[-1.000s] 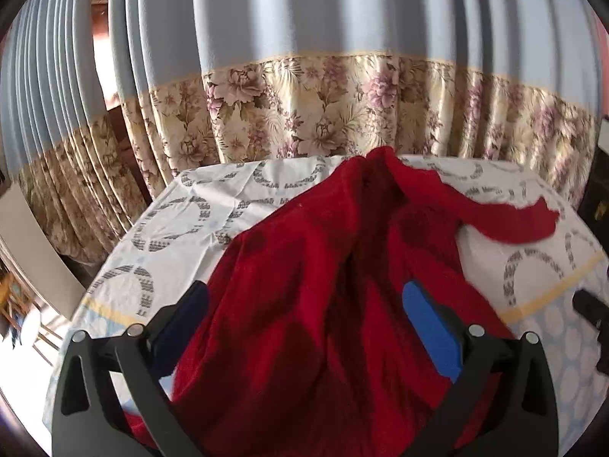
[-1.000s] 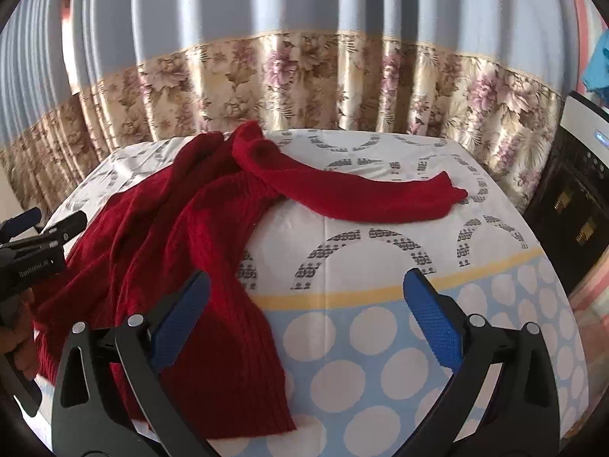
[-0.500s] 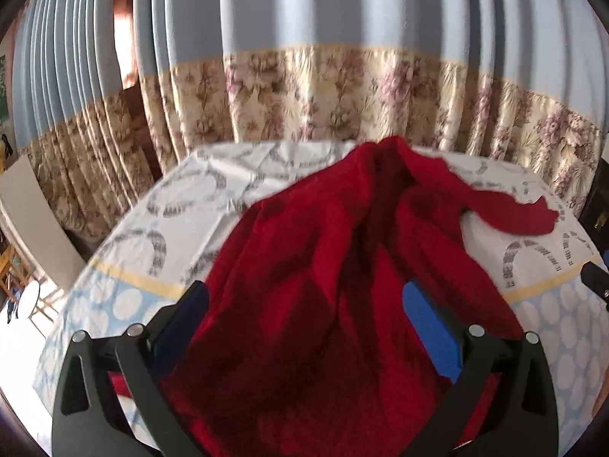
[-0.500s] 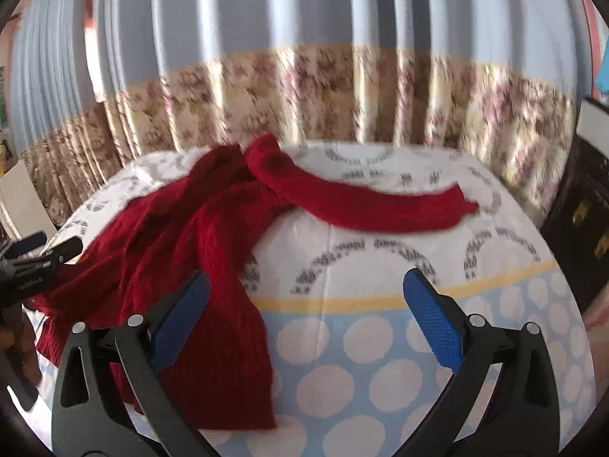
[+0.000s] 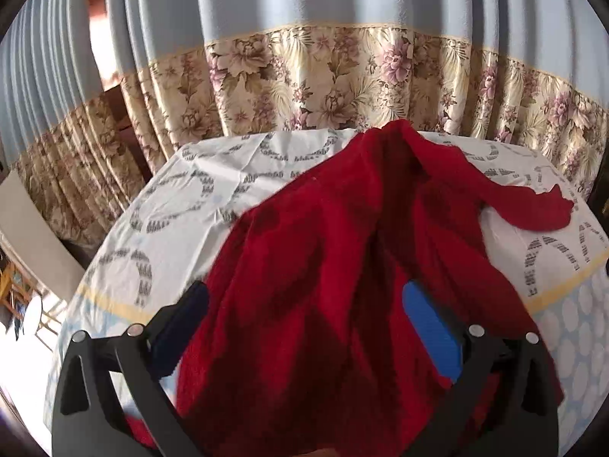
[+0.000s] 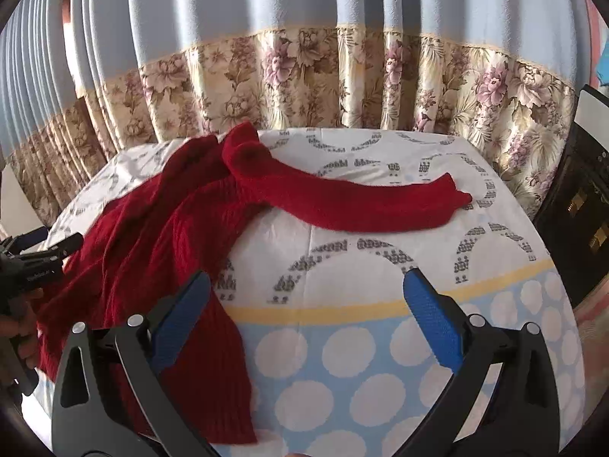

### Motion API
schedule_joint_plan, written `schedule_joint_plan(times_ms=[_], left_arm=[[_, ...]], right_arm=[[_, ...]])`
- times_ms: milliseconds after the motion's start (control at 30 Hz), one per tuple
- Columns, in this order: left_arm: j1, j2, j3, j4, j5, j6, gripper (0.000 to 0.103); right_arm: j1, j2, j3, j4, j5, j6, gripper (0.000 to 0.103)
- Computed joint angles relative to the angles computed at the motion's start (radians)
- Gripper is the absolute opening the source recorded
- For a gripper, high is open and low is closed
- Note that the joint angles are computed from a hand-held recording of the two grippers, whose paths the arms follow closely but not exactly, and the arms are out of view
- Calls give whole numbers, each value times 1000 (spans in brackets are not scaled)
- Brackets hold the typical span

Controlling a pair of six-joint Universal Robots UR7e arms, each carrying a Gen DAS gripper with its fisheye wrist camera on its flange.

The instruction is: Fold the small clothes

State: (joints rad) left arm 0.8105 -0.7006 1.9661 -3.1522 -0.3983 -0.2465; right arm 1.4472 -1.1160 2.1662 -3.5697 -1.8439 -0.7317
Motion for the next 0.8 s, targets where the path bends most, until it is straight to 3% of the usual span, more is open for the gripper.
schedule_joint_plan(times_ms=[133,367,533,733,800], left_arm=[[33,20,-44,-139,6,203,102],[83,1,-75,-177,-35,310,102],[95,-34,-58,-190,-48,305,102],[83,-62,-31,-172,-16,263,102],[81,-67,-29,-154,-15,242,102]], right_arm=[[43,56,-29,-53,-64,1,100],[126,150,-94,-101,-142,4,100],[165,213,-183,-59,-149,-8,100],[187,360,-401,1,-154,-94,100],[182,416,-493,49,-172,-105,91]])
